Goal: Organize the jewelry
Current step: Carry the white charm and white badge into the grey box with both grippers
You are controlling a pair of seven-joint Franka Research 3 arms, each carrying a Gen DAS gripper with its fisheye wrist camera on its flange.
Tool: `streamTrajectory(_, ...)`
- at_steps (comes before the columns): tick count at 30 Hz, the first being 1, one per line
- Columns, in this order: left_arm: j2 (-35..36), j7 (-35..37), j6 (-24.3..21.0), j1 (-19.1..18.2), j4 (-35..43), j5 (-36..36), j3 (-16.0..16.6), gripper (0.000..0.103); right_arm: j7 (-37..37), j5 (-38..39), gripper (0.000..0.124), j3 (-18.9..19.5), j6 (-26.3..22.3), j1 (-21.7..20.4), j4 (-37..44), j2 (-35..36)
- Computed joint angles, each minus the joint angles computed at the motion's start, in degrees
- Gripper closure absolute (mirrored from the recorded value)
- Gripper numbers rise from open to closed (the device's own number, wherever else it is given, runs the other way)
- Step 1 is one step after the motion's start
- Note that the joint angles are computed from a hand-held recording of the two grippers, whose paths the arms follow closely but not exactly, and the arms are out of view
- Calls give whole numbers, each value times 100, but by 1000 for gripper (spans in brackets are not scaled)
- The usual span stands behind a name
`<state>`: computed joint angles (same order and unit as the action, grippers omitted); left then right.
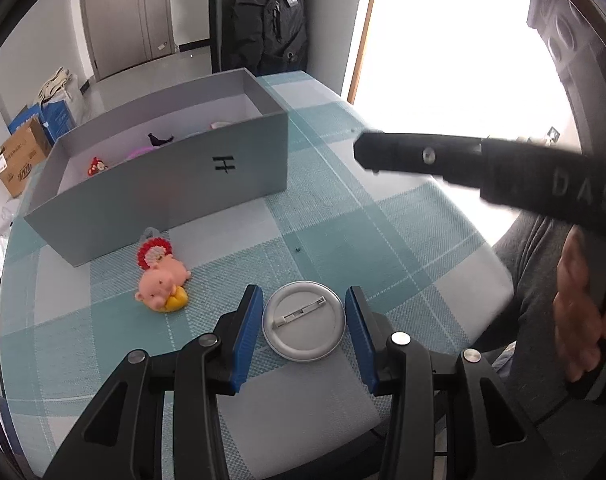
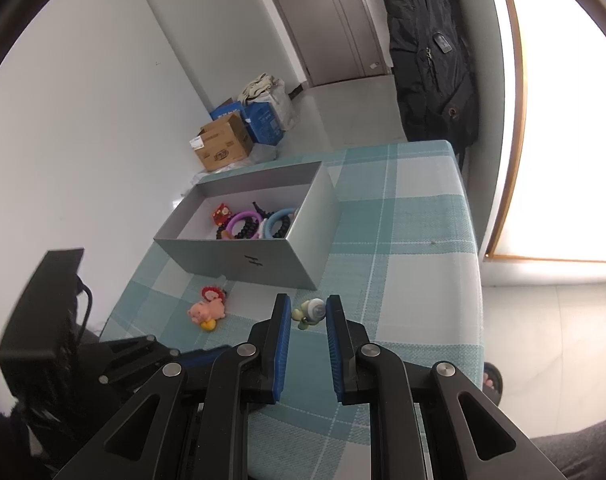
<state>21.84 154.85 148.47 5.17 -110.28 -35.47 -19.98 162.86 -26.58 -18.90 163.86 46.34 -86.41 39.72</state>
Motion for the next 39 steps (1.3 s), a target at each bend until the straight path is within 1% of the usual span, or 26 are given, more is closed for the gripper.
streamTrajectory(5,12,-98,-226,96,145,-263,-40,66,-32,53,107,34,-11,-37,50,38)
streamTrajectory(11,134,-306,-594,181,519,-666,14,66,-150,167,107,80,86,-86,158,116)
streamTrajectory(17,434,-562,-741,219,1044,-859,61,66,-577,490,107,253,155,-253,593,386)
streamTrajectory(19,538,-580,-630,223,1170,-883,45,66,-829,652,107,361,112,-351,850,528)
streamTrajectory(23,820,-1030,-681,222,1598,-724,68,66,-1410,956,107,574,-37,-546,1445,840)
streamTrajectory(26,969,-1174,-717,315,1837,-691,-12,66,-1705,1173,107,657,-118,-652,1788,1017)
streamTrajectory(29,1163,-1266,-799,384,2124,-681,-107,66,-2020,1388,107,785,-236,-782,2124,1180)
streamTrajectory(32,1337,-1433,-875,394,2363,-578,-138,66,-2283,1541,107,854,-372,-883,2487,1355)
streamTrajectory(34,1499,-1671,-977,338,2601,-401,-104,66,-2428,1650,107,912,-442,-965,2728,1478)
streamTrajectory(39,1842,-2053,-1171,314,3106,-94,-119,66,-2784,1888,107,1052,-842,-1197,3774,2052)
